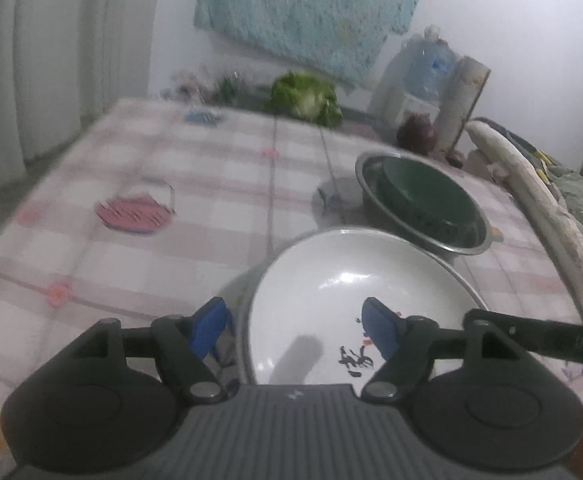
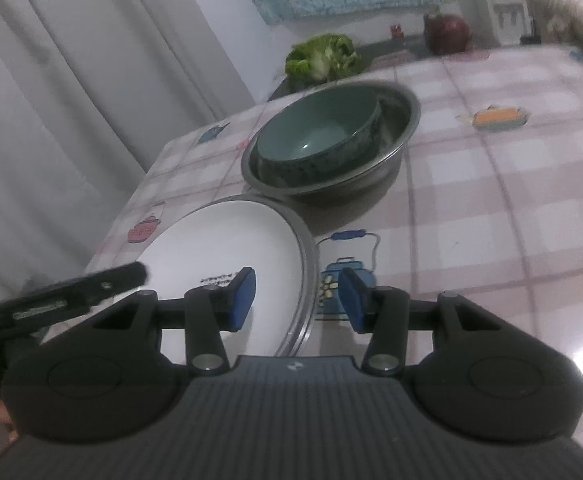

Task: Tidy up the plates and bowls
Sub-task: 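Lower the white plate into the stacked stainless bowls and open both tools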

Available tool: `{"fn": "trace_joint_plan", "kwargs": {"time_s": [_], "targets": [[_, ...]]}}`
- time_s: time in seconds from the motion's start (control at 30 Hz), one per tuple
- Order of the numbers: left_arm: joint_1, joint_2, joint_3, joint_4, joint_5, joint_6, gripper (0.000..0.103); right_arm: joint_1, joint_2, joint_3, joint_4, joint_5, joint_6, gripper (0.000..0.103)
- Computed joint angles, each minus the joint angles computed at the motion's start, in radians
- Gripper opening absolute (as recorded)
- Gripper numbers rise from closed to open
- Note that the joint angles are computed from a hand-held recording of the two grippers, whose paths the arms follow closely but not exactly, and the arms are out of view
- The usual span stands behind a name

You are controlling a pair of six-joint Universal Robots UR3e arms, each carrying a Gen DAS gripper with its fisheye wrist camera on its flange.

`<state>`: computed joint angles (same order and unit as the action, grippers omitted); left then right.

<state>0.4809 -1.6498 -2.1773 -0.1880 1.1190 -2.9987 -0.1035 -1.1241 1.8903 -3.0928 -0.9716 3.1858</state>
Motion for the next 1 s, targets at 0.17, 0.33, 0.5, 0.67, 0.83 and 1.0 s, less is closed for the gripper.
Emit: {"fn": "trace_joint_plan", "kwargs": {"time_s": [0.17,0.33,0.5,0.67,0.83,1.0], "targets": [[-0.040,-0.026,0.026,-0.011,0.042,-0.011,0.073,0.001,0.033,-0.028,0.022,0.053,0.023,0.050],[-0.034,0.015,0.008,-0.054,0.032,-0.033,0.073,-0.016,0.018,-0.016,0.052,0.080,0.002,0.051],[-0.067,0.068,-0.023,-0.085,0.054,-0.038,0.073,-0.048,-0.039,0.052,0.072,0.097,-0.024,0.052],[-0.117,0.149,-0.080,-0.124,0.060,-0.034,0.073,-0.113,-0.163,0.205,0.079,0.101,-0.076,0.053],[-0.175,0.246,-0.142,-0.169,0.057,-0.041,0.073,-0.214,-0.328,0.391,0.099,0.115,-0.150,0.053],[-0.230,0.305,-0.175,-0.200,0.070,-0.056,0.073,-0.345,-0.525,0.567,0.187,0.167,-0.262,0.053]]}}
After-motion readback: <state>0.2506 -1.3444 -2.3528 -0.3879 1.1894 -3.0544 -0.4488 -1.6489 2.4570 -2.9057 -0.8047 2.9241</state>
